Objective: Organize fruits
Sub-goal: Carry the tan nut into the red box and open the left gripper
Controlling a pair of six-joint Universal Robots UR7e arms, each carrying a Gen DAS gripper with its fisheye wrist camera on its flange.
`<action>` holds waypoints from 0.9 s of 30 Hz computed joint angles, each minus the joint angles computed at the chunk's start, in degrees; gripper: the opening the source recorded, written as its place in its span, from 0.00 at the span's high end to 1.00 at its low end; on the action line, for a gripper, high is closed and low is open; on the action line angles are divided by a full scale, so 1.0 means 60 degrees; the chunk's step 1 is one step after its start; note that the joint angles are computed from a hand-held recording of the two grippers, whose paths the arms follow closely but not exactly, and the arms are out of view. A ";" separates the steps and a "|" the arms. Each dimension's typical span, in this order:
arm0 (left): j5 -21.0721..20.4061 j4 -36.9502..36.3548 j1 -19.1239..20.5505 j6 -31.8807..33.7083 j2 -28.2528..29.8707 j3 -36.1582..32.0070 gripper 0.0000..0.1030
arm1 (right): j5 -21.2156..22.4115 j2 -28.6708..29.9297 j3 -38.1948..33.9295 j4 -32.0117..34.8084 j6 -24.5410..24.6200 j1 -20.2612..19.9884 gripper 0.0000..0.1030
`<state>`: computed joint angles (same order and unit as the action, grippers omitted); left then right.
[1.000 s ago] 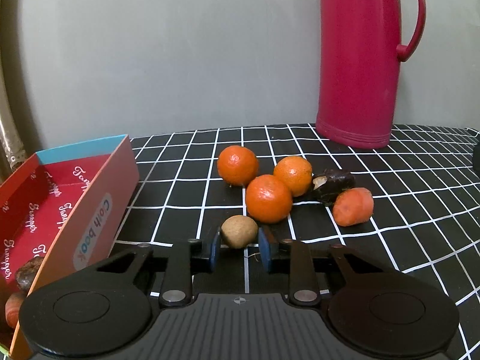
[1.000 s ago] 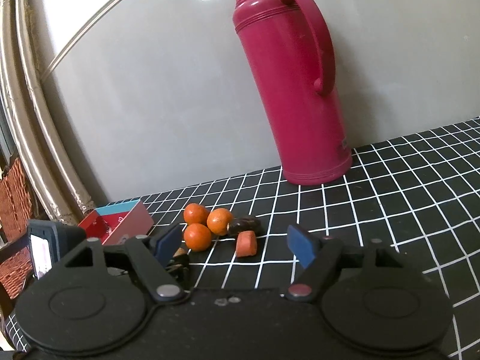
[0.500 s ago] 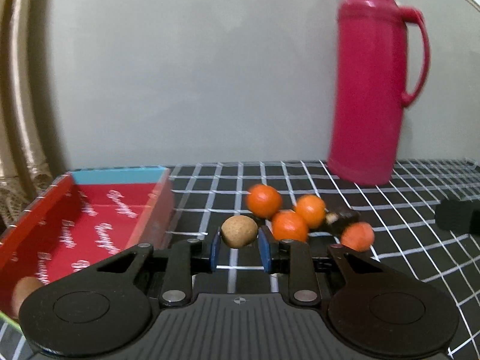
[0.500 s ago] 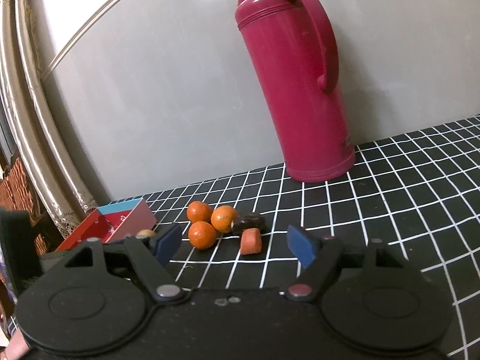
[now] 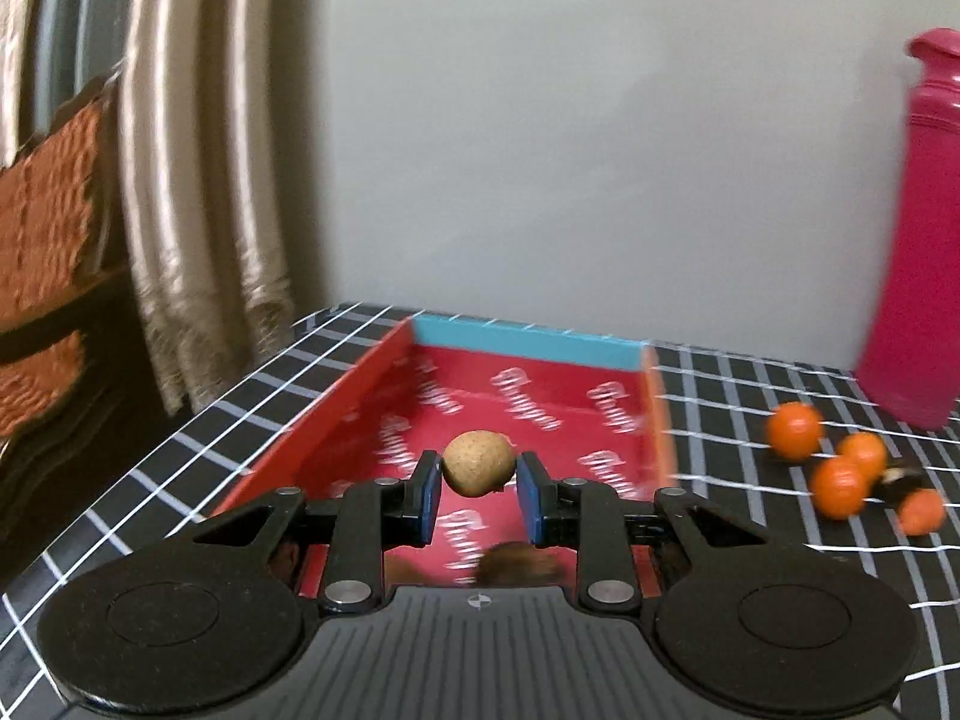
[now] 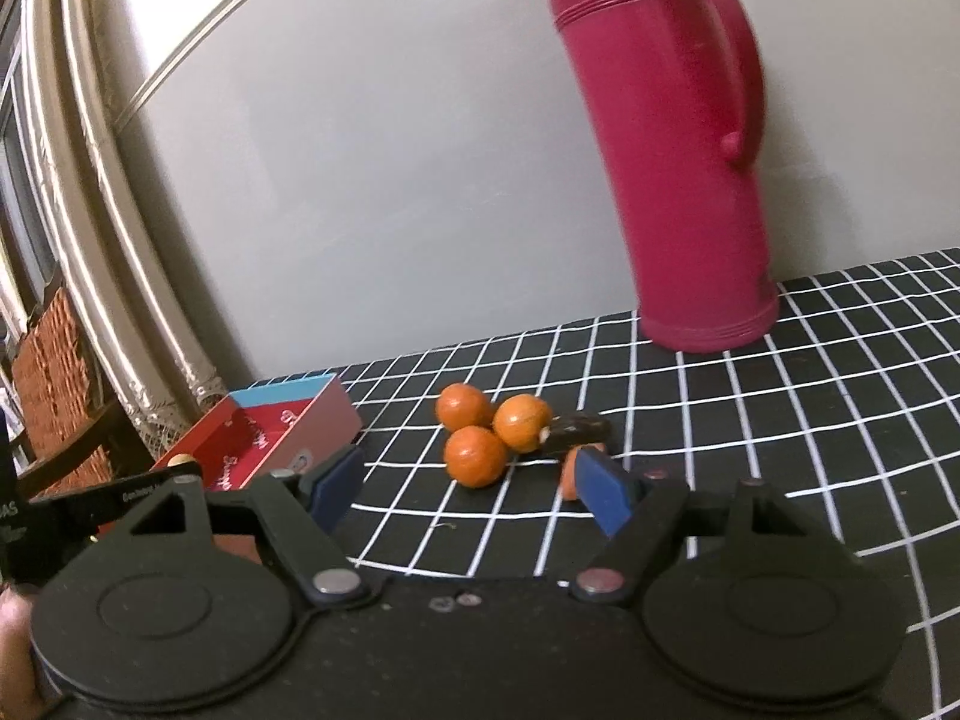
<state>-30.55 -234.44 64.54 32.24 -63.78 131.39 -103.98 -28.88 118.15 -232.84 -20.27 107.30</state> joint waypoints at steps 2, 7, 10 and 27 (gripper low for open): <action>0.0073 0.0176 0.0221 -0.0038 -0.0064 -0.0103 0.73 | -0.0052 0.0098 -0.0113 0.0103 -0.0017 0.0062 0.25; 0.0084 0.1434 0.0702 -0.1021 -0.0348 -0.0234 0.73 | -0.0103 0.0266 -0.0375 0.0417 0.0027 0.0176 0.25; 0.0122 0.1772 0.0814 -0.1283 -0.0392 -0.0303 0.73 | -0.0103 0.0332 -0.0461 0.0507 0.0007 0.0231 0.25; 0.0459 0.0322 -0.0041 -0.0386 -0.0164 0.0188 0.29 | -0.0759 0.0352 -0.0588 0.0553 -0.0036 0.0215 0.25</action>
